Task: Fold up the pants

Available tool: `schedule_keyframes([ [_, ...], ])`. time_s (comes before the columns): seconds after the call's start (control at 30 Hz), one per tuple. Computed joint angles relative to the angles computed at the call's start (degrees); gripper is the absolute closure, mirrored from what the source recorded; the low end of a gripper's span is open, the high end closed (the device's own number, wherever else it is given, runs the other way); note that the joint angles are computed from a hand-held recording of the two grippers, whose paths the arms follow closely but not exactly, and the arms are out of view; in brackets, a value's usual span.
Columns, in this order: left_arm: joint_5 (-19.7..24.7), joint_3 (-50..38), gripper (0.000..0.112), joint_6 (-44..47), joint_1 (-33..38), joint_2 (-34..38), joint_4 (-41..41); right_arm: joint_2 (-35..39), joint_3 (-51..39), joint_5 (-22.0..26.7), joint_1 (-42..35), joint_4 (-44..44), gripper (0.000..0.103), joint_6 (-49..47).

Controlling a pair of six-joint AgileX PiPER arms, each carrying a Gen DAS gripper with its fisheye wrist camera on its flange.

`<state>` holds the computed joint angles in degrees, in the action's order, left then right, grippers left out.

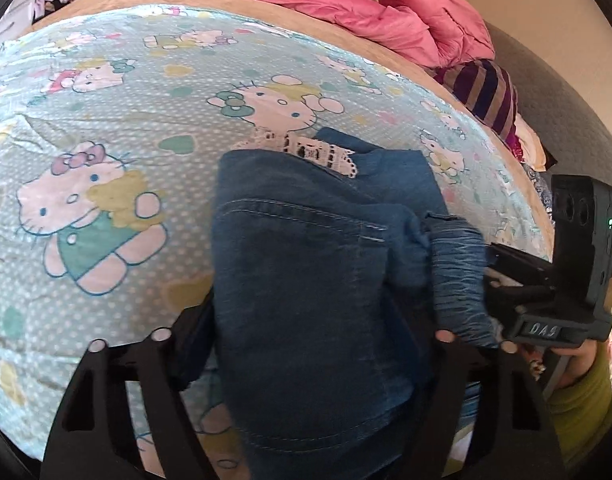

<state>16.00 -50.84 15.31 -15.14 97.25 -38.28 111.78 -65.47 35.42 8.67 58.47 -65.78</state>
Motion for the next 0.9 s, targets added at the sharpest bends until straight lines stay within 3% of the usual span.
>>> schedule_keyframes([
  [0.07,-0.5,-0.1,0.048,-0.9,-0.6,0.3,0.8,-0.3,0.5,0.1,0.2,1.8,0.057,-2.9],
  [0.13,-1.9,0.1,0.051,-7.4,-2.1,0.1,7.4,-1.1,1.5,-0.7,0.8,3.3,0.076,-5.3],
  [0.23,-2.6,-0.1,0.062,-17.6,-4.3,-1.1,18.5,-3.3,3.7,-3.9,2.6,5.7,0.085,-8.7],
  [0.47,-2.9,-0.5,0.072,-15.0,-3.1,-3.4,15.6,-5.5,2.7,-3.7,3.5,8.0,0.086,-12.4],
  [0.9,-0.7,-10.2,0.072,-26.9,1.1,-0.7,30.6,1.1,-12.9,-4.9,6.9,2.7,0.086,-4.7],
])
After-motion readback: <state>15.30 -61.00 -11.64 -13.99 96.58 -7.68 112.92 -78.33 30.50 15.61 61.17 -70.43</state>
